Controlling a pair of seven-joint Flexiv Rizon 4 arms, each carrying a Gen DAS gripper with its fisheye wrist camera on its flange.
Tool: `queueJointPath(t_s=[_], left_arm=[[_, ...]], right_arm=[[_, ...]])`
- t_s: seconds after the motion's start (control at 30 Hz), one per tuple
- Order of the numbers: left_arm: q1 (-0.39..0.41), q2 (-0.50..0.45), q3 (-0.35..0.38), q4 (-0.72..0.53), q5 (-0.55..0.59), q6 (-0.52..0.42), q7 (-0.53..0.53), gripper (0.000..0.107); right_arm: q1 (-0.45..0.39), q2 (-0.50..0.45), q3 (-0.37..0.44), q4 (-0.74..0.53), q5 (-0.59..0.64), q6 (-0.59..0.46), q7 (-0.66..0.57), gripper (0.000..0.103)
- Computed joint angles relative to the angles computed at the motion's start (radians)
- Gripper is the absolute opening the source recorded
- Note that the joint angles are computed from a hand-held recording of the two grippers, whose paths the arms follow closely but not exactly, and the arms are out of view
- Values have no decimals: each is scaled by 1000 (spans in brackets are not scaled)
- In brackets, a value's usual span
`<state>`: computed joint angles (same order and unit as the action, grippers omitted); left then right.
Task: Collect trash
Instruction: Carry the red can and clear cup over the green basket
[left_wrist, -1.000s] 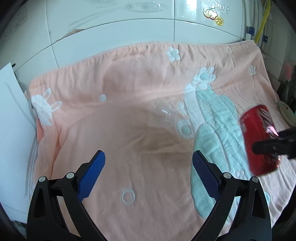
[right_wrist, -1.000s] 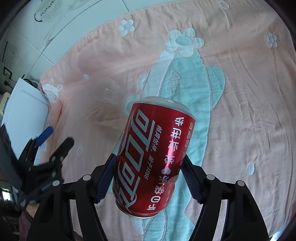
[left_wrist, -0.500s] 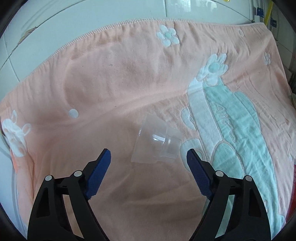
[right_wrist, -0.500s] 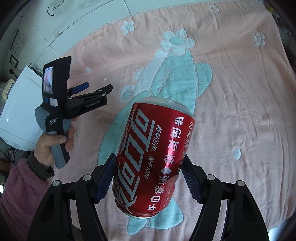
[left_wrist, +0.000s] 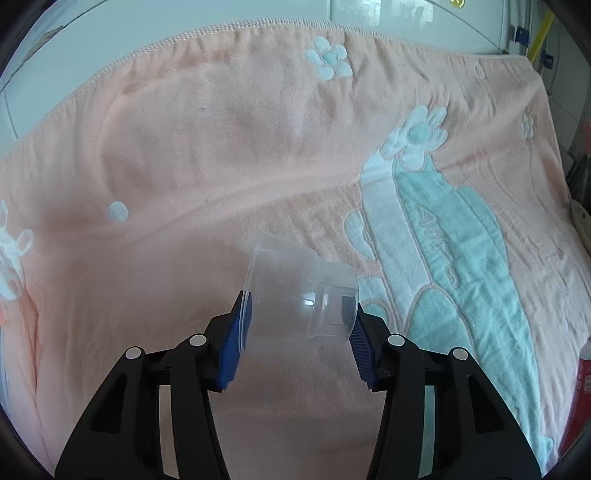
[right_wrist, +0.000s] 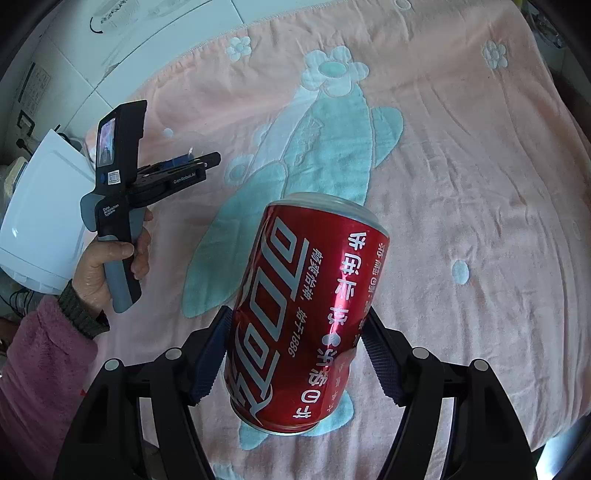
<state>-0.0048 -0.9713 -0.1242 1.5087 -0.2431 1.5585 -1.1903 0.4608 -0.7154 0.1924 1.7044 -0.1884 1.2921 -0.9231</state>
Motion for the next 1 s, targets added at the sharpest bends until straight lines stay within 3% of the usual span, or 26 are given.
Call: queueJointPath(t_s=[0.27,0.6,0.73,0.93,1.0], left_arm=[[150,147,-156,282,44,150,16,50],[225,409,-193,671,181,327,-135,50],[204,508,-164,800,233,386,-226,50],[96,635,-57,983,273,486,-353,50],[66,667,-29,1030,289,503,-392,50]], right_arm=[[28,69,-6,101,-26,53,-7,67],[142,196,-87,319,-144,165,35,67],[214,248,-146,420,-216,226,72,67],[383,340,-309,588,-328,325,149,67],[481,370,-407,645,-363,353,178,67]])
